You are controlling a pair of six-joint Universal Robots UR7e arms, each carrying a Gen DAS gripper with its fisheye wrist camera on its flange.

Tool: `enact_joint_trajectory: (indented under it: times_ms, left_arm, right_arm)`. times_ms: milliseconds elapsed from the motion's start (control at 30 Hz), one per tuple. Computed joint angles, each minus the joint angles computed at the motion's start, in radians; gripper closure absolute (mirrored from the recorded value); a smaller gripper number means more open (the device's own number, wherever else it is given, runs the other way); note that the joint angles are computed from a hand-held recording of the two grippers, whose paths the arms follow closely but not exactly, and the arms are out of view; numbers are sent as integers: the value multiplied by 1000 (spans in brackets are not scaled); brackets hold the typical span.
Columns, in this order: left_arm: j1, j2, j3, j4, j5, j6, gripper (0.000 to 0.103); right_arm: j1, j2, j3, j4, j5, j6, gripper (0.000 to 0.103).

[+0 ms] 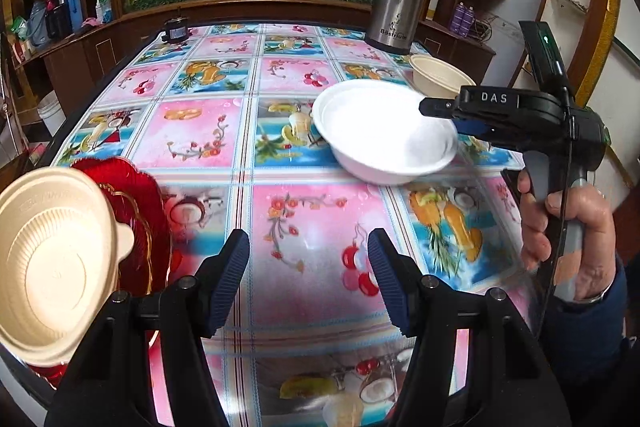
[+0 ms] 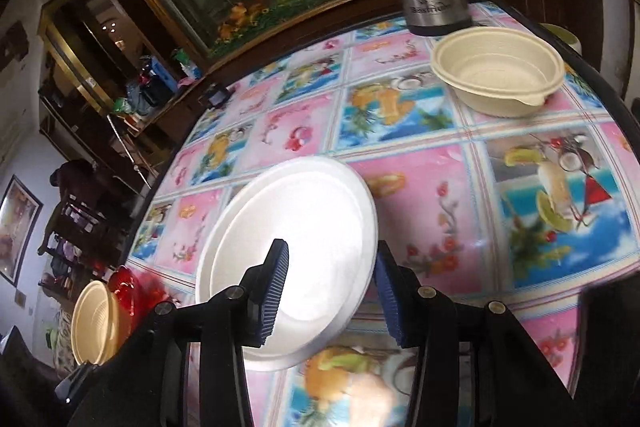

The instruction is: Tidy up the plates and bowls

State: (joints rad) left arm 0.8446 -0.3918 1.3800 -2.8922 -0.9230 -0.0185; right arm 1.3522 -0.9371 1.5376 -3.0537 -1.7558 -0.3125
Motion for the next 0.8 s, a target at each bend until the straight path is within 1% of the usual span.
enact_joint_trajectory:
  times_ms: [33,100,167,200,233,267,333,367,400,467,533,567,600,633,667,700,800]
  left_arm:
    - [3,2,-13,10,-9,-6,42]
    - [14,9,-55,34,-49,-20,42]
    - [25,35,-128,76,-68,-54,42]
    - [33,48,-163,95,-89,-66,42]
    - [41,67,-206,111,-113,-74,42]
    - [48,85,-247,138,-121,-91,43]
    - [64,124,-334,199,-160,-122,43]
    - [68,146,-375,221,-156,-130,43]
    - [70,176,-426,251,-135,-138,43]
    - [79,210,-485,280,-143,-140,45]
    - [86,251,-554,324,-136,-142,56]
    - [89,269,-583,351,-143,-139,69]
    - [91,286,-608,372,-138,-136,84]
    - [90,295,-617,384,-124,-132,90]
    - [90,296,-612,377,-122,-122,92]
    - [88,294,-599,358,-122,-112,92]
    - [70,282,-551,298,-77,-71,92]
  right_arm:
    - [2,2,-1,-15,-4,-4,57]
    - [0,1,5,-42,-7,-4,58]
    - [-12,-3,9,-44,14,2,63]
    - [-17,-6,10,-37,25,12,68]
    - [-23,-9,11,-26,36,20,80]
    - [-24,-10,10,-17,37,18,86]
    - [-26,-7,1,-2,40,19,85]
    - [-29,-9,2,2,45,23,84]
    - [-30,-10,2,9,49,20,83]
    - [-29,-4,-7,16,40,19,82]
    - [-33,-6,-10,39,50,25,82]
    - [-34,-5,-11,47,55,27,82]
    - [-31,-2,-13,48,40,24,86]
    - [-30,0,-14,50,34,19,92]
    - [-29,0,-13,52,31,15,93]
    - [-27,1,-14,47,26,13,94]
    - [-24,-2,-3,23,22,2,95]
